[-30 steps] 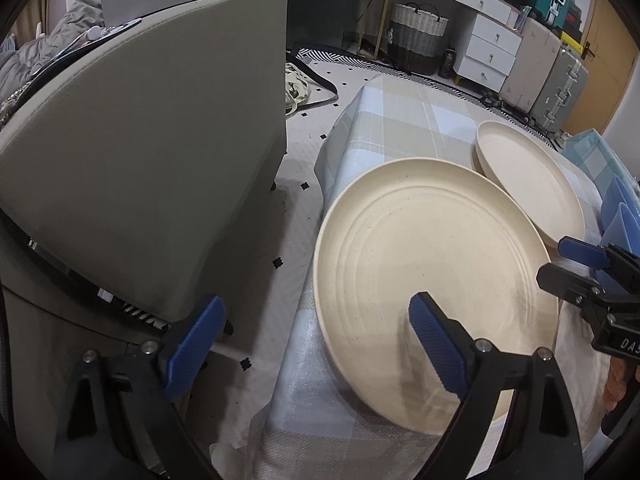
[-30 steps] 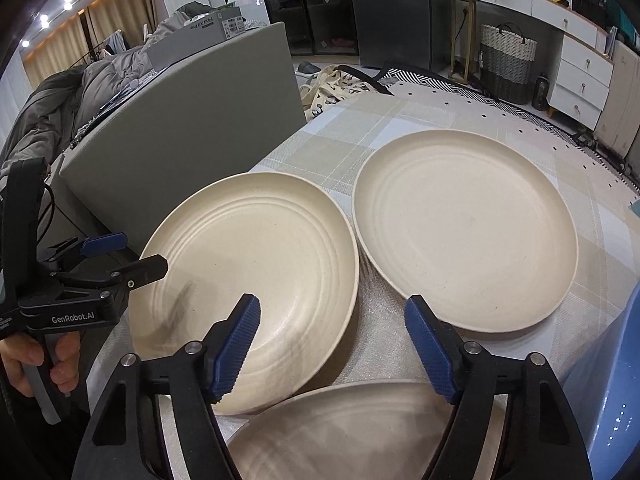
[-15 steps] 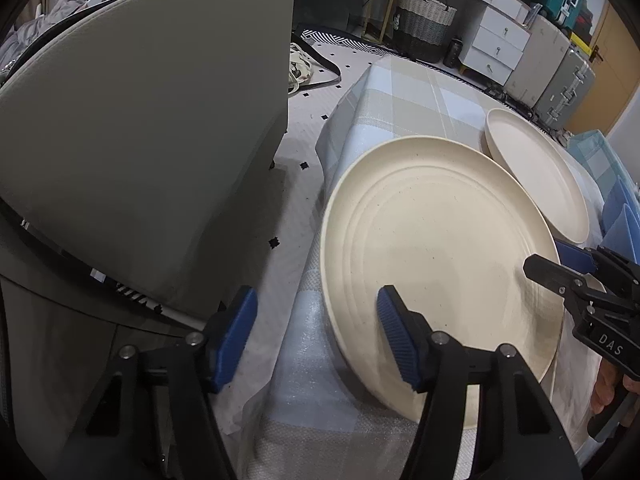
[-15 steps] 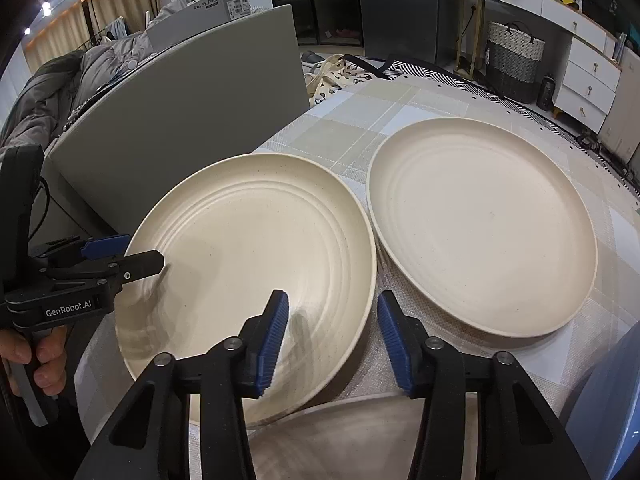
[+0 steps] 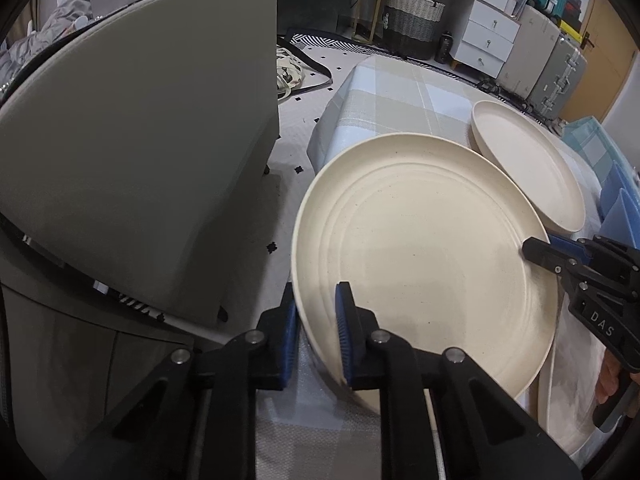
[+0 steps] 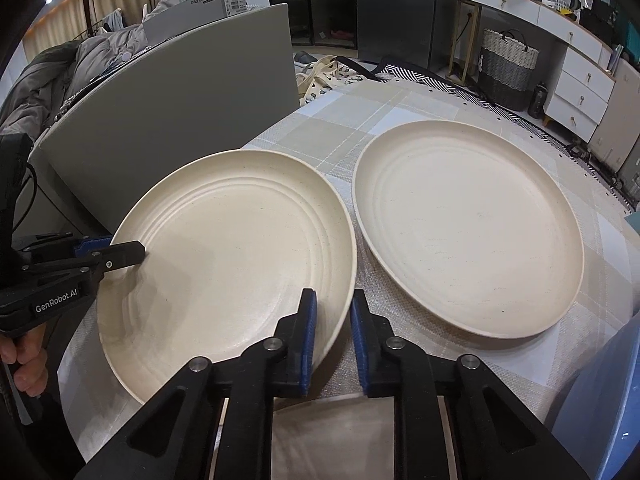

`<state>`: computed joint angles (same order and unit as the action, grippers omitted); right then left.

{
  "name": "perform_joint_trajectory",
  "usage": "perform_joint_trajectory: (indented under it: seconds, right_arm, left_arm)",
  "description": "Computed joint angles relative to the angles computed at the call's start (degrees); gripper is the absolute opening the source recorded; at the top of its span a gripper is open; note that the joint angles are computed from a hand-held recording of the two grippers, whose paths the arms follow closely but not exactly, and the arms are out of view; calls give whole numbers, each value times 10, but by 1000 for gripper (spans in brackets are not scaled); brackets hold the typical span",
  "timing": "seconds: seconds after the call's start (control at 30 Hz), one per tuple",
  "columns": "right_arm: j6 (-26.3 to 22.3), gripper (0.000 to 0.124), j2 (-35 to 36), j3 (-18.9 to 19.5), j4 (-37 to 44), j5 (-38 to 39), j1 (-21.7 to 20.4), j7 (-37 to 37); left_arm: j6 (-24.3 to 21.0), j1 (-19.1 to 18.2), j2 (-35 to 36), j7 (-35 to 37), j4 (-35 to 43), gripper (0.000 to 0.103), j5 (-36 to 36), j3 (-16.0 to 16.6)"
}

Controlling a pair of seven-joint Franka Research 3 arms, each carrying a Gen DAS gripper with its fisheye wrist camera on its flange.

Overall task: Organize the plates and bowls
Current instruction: 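Close the left gripper on the cream plate rim while the right gripper grips it too, then lift the cream plate with both grippers and carry it over another cream plate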

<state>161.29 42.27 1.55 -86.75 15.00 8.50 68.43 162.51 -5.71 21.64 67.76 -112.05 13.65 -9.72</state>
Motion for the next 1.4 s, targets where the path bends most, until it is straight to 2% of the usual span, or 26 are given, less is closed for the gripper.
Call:
perform_joint_trajectory:
  seconds: [0.27,0.47,0.8,1.0,1.4]
  right_arm:
    - [11,14,-12,0,-20,1,0,-7]
    - [17,14,-19,4,-27,5,-3,-12]
    - [43,14,-44,10,-56,15,-3,-24]
    - [71,14,-80,21,-101,30,-10,-39]
    - [100,14,-150,18,-172,39,-6,-44]
  left_arm:
    - [4,-10,-3,-22,0,15,19,11]
    - [9,-6,-9,-25,-7,15,21,8]
    - [31,-9,-32,-49,-28,15,36,15]
    - [45,-5,-51,-52,-42,15,36,13]
    - [73,4,-89,-35,-77,15,16,1]
